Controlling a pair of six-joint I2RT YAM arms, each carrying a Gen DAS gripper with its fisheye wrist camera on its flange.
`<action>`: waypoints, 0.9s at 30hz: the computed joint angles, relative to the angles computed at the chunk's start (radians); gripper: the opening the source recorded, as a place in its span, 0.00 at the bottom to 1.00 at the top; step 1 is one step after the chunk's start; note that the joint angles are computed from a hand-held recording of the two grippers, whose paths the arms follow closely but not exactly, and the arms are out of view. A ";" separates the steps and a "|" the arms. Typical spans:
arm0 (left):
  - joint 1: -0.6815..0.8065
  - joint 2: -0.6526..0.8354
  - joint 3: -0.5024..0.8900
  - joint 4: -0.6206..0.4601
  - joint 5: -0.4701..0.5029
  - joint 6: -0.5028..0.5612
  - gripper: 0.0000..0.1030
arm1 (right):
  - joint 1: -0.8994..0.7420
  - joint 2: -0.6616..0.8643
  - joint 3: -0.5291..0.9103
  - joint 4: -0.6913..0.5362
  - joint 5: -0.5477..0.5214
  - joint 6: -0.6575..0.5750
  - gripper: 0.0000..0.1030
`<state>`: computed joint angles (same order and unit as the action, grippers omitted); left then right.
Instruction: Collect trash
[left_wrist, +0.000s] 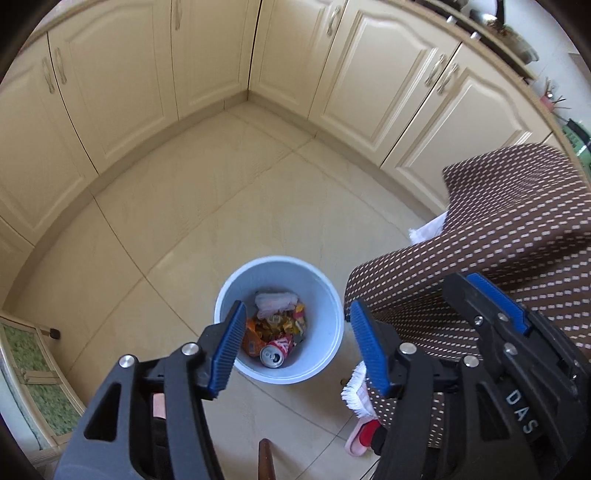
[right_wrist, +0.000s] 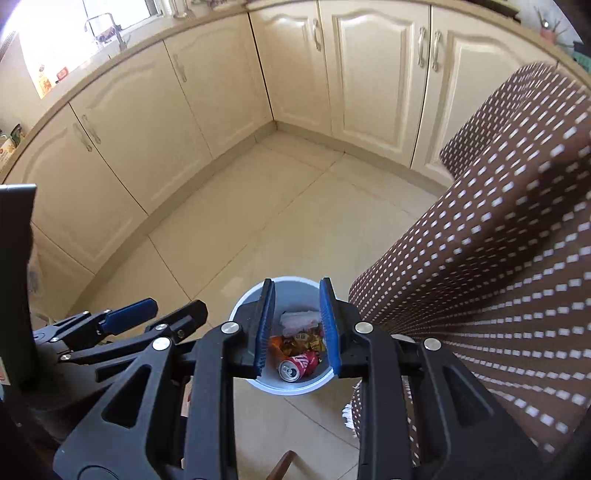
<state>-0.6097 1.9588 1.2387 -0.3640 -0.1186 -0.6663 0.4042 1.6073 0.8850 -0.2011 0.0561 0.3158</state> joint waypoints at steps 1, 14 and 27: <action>-0.008 -0.029 -0.011 -0.008 -0.019 0.001 0.56 | 0.005 -0.033 -0.010 -0.010 0.011 0.000 0.26; -0.241 -0.427 -0.062 -0.195 -0.357 -0.067 0.58 | 0.101 -0.548 -0.056 -0.268 0.178 0.018 0.42; -0.622 -0.416 0.268 -0.485 -0.780 -0.149 0.68 | 0.186 -0.996 0.088 -0.659 0.455 0.021 0.58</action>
